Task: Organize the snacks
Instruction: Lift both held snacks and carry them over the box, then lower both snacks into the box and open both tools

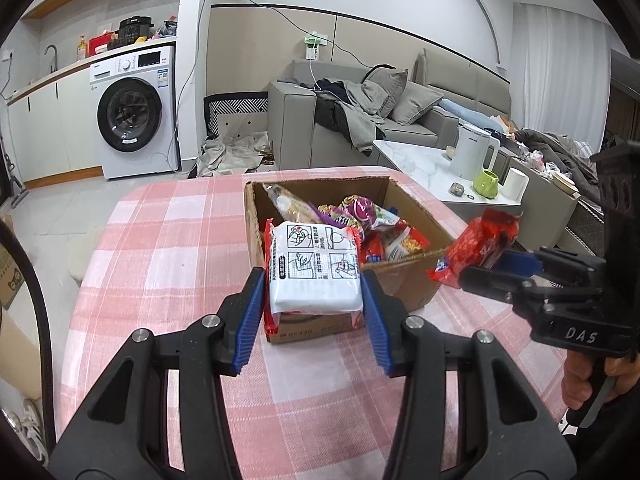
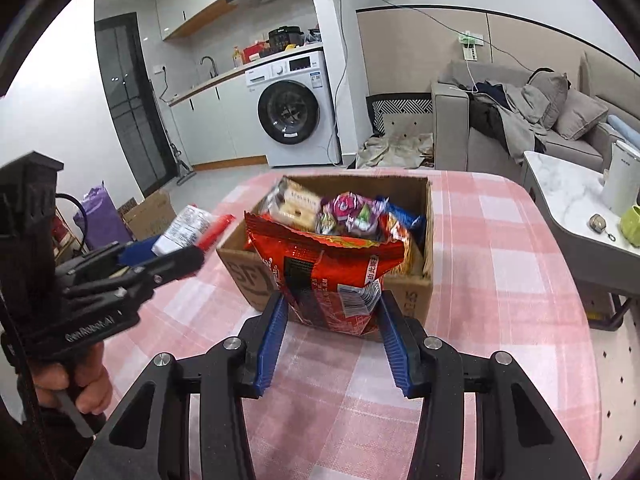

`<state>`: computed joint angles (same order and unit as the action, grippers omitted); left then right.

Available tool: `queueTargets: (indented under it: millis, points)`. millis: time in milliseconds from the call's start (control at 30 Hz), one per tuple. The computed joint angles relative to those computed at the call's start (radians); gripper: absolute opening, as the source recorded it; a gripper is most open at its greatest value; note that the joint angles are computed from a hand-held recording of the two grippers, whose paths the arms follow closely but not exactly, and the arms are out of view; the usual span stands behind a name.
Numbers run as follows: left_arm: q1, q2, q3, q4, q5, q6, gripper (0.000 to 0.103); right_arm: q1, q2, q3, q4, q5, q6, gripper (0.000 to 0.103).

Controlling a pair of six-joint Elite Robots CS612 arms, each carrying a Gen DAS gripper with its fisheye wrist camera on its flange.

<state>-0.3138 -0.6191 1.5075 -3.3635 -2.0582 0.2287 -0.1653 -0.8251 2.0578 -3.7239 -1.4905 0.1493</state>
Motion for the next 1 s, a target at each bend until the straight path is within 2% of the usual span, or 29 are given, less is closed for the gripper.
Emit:
queueTargets:
  millis: [433, 1000]
  points:
    - [-0.039, 0.023, -0.078, 0.039, 0.025, -0.002, 0.044, -0.036, -0.023, -0.056, 0.099, 0.037, 0.005, 0.047]
    - [-0.079, 0.092, -0.204, 0.118, 0.091, 0.026, 0.044, -0.05, 0.017, -0.154, 0.23, 0.061, -0.008, 0.047]
